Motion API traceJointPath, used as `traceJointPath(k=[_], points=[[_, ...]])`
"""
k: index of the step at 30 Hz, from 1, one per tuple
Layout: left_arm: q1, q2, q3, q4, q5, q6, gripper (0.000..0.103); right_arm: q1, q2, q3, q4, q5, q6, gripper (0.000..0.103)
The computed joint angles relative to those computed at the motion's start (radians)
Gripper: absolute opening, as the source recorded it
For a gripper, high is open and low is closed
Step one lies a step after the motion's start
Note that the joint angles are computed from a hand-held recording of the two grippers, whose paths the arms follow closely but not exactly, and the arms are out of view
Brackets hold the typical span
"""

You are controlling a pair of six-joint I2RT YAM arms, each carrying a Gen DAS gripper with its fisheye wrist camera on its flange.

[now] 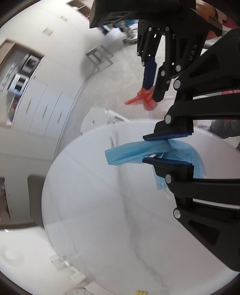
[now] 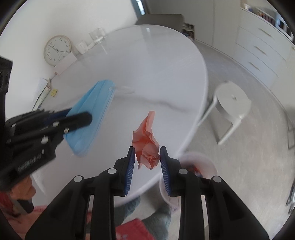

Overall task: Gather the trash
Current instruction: 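Carry the mask and pink paper over the bin and open both tools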

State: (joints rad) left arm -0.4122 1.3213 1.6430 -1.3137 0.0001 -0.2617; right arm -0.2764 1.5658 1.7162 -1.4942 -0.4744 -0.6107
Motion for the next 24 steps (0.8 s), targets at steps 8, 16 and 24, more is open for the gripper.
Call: traceJointPath(k=[8,16,24], points=[[-0.277,0.025,-0.014,0.009,-0.107,-0.188,0.018,-0.259,0.000,-0.133,0.023,0.008,-0.205,0.029],[-0.382,0.069,-0.002,-0.029,-0.181,-0.303,0.018,-0.272,0.095,-0.310,0.199,0.084,-0.292,0.033],[-0.407,0.106,-0.001,-0.037,-0.195,-0.350,0.018,-0.298,0.106,-0.339,0.297,0.127,-0.281,0.097]])
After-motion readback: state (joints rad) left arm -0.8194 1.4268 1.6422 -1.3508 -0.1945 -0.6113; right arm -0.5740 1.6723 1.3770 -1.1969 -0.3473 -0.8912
